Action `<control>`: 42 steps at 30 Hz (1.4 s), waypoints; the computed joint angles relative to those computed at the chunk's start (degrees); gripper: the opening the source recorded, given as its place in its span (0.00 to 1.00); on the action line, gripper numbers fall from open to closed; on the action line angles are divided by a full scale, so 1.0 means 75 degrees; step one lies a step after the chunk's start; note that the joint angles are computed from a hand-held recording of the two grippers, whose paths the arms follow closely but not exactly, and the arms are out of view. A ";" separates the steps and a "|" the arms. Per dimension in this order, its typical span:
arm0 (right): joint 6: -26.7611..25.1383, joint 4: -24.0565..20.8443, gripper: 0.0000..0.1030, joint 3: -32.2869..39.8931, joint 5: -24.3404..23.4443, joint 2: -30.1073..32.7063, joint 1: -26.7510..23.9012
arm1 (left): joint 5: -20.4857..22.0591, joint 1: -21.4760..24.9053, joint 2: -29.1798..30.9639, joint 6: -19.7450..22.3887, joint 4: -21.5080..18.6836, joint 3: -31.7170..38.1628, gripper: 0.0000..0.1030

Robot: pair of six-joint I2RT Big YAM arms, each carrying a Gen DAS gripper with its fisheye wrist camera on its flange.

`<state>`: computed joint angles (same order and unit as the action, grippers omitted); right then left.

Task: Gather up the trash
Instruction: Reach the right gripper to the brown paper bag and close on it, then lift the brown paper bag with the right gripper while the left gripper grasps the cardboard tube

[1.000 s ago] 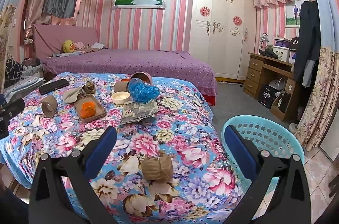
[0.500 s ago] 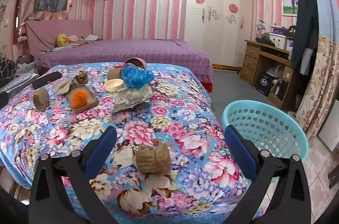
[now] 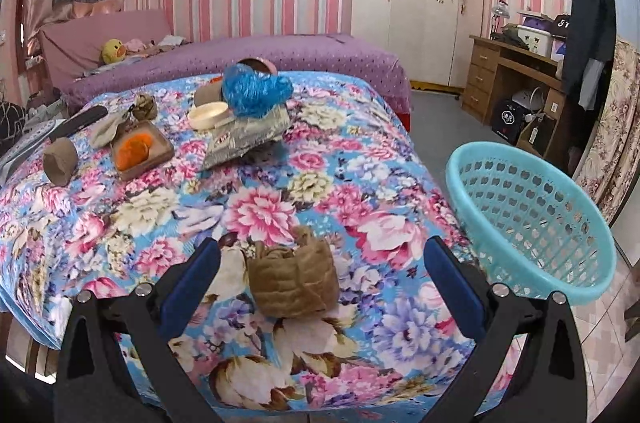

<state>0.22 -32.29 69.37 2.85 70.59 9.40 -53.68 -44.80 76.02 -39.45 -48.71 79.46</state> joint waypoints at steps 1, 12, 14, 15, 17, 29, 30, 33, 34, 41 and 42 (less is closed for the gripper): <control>-0.0001 -0.0015 0.96 0.0005 -0.0023 0.0021 0.0006 | 0.0033 0.0020 0.0004 0.0049 0.0036 -0.0008 0.95; -0.0135 -0.0547 0.48 0.0239 -0.0683 0.0357 -0.0125 | 0.0407 0.0236 -0.0069 -0.0189 0.0000 -0.0144 0.95; -0.0194 -0.0619 0.44 0.0287 -0.0698 0.0402 -0.0097 | 0.0527 0.0292 -0.0054 -0.0260 0.0010 -0.0123 0.95; -0.0196 -0.0609 0.44 0.0296 -0.0751 0.0406 -0.0103 | 0.0569 0.0320 -0.0030 -0.0291 -0.0008 -0.0100 0.95; -0.0232 -0.0527 0.43 0.0382 -0.1017 0.0425 -0.0152 | 0.0583 0.0388 0.0102 -0.0422 -0.0275 0.0053 0.95; -0.0505 -0.0194 0.43 0.1620 -0.1177 0.1056 -0.0353 | 0.0808 0.1136 0.0470 -0.0175 -0.0538 0.0621 0.95; -0.0569 -0.0161 0.43 0.1651 -0.1112 0.1137 -0.0345 | 0.0856 0.1249 0.0542 -0.0171 -0.0556 0.0681 0.95; -0.0411 -0.0168 0.43 0.1637 -0.1251 0.1291 -0.0441 | 0.1219 0.1655 0.0829 -0.0240 -0.0723 0.0906 0.95; -0.0250 -0.0229 0.44 0.1677 -0.1383 0.1349 -0.0496 | 0.1301 0.1745 0.0913 -0.0253 -0.0766 0.0966 0.95; -0.0338 -0.0212 0.44 0.1679 -0.1432 0.1447 -0.0499 | 0.2233 0.2297 0.1533 -0.0066 -0.0613 0.1273 0.95; -0.0310 -0.0231 0.44 0.1691 -0.1483 0.1465 -0.0507 | 0.2301 0.2342 0.1595 -0.0079 -0.0571 0.1315 0.95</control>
